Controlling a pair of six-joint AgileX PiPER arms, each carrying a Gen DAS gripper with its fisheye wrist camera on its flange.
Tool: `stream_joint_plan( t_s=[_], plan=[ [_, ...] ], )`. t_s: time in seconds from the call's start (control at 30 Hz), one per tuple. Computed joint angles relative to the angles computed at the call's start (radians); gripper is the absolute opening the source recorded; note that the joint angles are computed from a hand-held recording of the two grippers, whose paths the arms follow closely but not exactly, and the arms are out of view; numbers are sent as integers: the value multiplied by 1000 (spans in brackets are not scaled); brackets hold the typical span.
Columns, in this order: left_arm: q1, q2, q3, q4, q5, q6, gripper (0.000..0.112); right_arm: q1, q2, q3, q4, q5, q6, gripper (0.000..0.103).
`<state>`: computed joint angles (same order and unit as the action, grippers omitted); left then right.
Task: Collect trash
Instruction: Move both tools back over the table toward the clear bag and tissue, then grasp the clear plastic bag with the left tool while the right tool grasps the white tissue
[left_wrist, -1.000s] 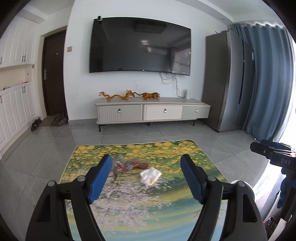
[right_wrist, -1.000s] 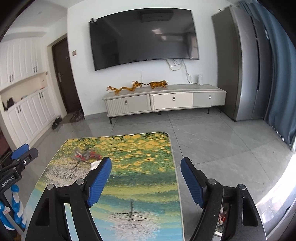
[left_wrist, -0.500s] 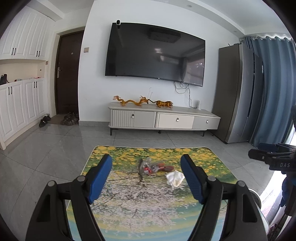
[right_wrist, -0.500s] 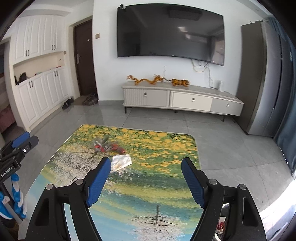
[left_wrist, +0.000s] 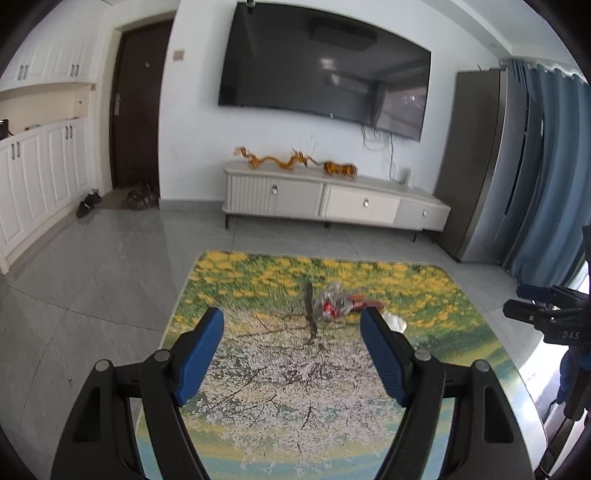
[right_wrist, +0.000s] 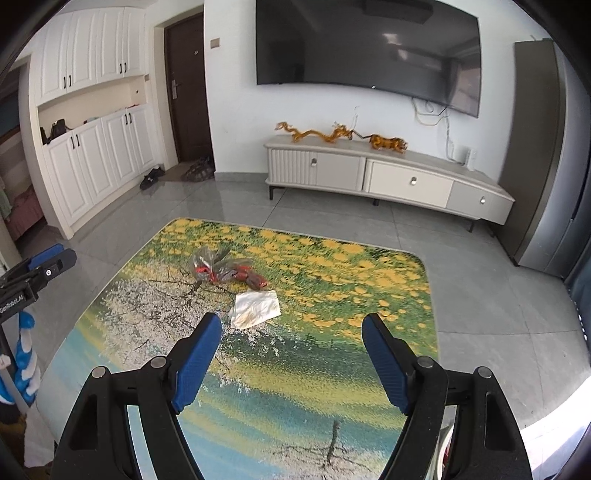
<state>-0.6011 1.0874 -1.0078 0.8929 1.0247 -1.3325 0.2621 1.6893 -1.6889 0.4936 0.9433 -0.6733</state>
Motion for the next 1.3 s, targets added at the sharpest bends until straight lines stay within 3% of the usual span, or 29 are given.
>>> stream_joint_plan(
  t_s=[0.2, 0.4, 0.53, 0.7, 0.83, 0.97, 1.03, 1.2, 1.3],
  plan=[
    [259, 135, -43, -284, -266, 332, 75, 43, 131, -89, -13, 13, -7, 77],
    [415, 330, -158, -523, -390, 637, 75, 89, 289, -225, -17, 47, 1, 77],
    [508, 459, -257, -709, -415, 821, 75, 116, 390, -316, -26, 75, 17, 77],
    [556, 571, -343, -824, -410, 903, 73, 145, 495, -412, -55, 90, 50, 75],
    [577, 622, -380, -896, -400, 958, 49, 161, 560, -486, -75, 110, 76, 70],
    [582, 651, -389, -941, -391, 985, 31, 173, 601, -535, -95, 133, 91, 55],
    [582, 654, -385, -960, -392, 1001, 15, 180, 609, -536, -106, 137, 88, 47],
    [563, 630, -352, -930, -409, 966, 9, 189, 572, -464, -118, 95, 64, 23],
    [549, 592, -316, -894, -423, 924, 8, 193, 533, -397, -118, 63, 49, 17]
  ],
)
